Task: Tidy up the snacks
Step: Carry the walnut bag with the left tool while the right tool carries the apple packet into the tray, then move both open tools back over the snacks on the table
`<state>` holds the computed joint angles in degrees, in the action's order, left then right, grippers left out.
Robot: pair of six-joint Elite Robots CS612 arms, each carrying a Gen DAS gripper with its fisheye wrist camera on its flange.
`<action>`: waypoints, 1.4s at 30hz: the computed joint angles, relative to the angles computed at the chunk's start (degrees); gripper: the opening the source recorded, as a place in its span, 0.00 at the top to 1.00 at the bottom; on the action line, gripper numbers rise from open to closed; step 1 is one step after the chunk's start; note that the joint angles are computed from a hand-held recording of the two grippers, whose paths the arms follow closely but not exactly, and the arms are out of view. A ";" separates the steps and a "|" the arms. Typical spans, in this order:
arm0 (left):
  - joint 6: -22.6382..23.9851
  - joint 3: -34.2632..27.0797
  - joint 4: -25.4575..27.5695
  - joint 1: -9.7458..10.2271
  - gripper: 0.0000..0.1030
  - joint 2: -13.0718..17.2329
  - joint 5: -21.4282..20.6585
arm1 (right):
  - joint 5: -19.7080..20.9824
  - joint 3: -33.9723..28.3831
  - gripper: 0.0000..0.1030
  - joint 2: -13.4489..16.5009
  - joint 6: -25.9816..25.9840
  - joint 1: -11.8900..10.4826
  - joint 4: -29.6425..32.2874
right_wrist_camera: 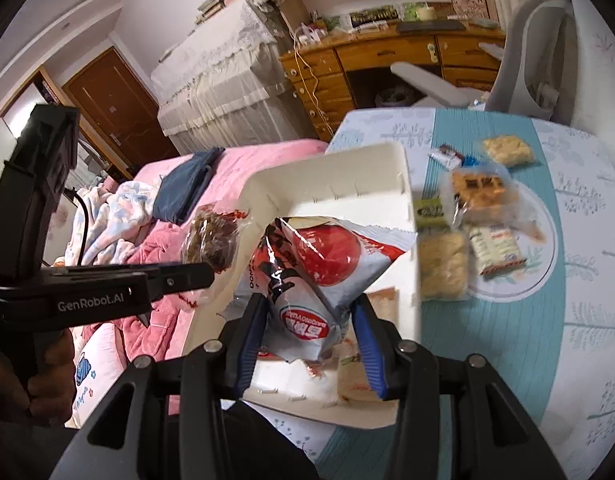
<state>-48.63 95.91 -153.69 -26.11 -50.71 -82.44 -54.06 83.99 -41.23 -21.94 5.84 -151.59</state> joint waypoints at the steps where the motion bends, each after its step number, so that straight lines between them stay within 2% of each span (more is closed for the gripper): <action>1: 0.61 0.21 -0.46 0.08 0.69 0.01 0.04 | -1.01 -0.02 0.52 0.09 0.36 0.29 0.35; 2: 1.48 0.42 -0.85 0.21 0.65 0.01 -0.02 | -1.90 -0.15 0.45 0.22 0.80 0.57 0.78; 4: 2.30 0.50 -0.88 0.26 0.52 0.09 -0.25 | -2.60 -0.18 0.39 0.35 1.58 0.88 1.76; 9: 3.24 0.88 -1.52 0.55 0.40 0.17 -1.66 | -3.23 0.39 0.39 0.21 3.24 1.20 0.62; 15: 4.96 0.89 -3.80 0.58 0.34 0.50 -3.67 | -4.68 1.59 0.39 -0.53 3.90 1.21 -0.84; 21: 8.33 -1.33 -3.27 0.84 0.32 1.37 -6.48 | -7.20 3.82 0.39 -1.83 5.56 0.51 -5.06; 24: 9.80 -3.46 -0.74 1.01 0.25 1.84 -6.77 | -9.12 4.46 0.39 -2.29 6.58 0.07 -6.14; 27: 11.23 -5.87 1.36 1.48 0.25 2.54 -8.77 | -10.39 4.50 0.39 -2.32 8.13 -0.47 -6.78; 30: 13.10 -8.28 3.59 1.68 0.25 3.19 -9.04 | -12.06 4.33 0.39 -2.03 9.05 -0.86 -8.20; 36: 19.68 -14.12 8.58 1.48 0.25 5.11 -8.92 | -13.15 3.25 0.39 -1.00 9.26 -1.68 -9.93; 42: 26.54 -21.92 14.03 1.07 0.25 8.54 -8.55 | -14.46 0.94 0.39 0.63 8.11 -2.18 -10.45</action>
<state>-22.09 73.99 -139.66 -25.05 -42.17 -91.00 -68.52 84.93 -40.60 -13.83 3.66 -162.04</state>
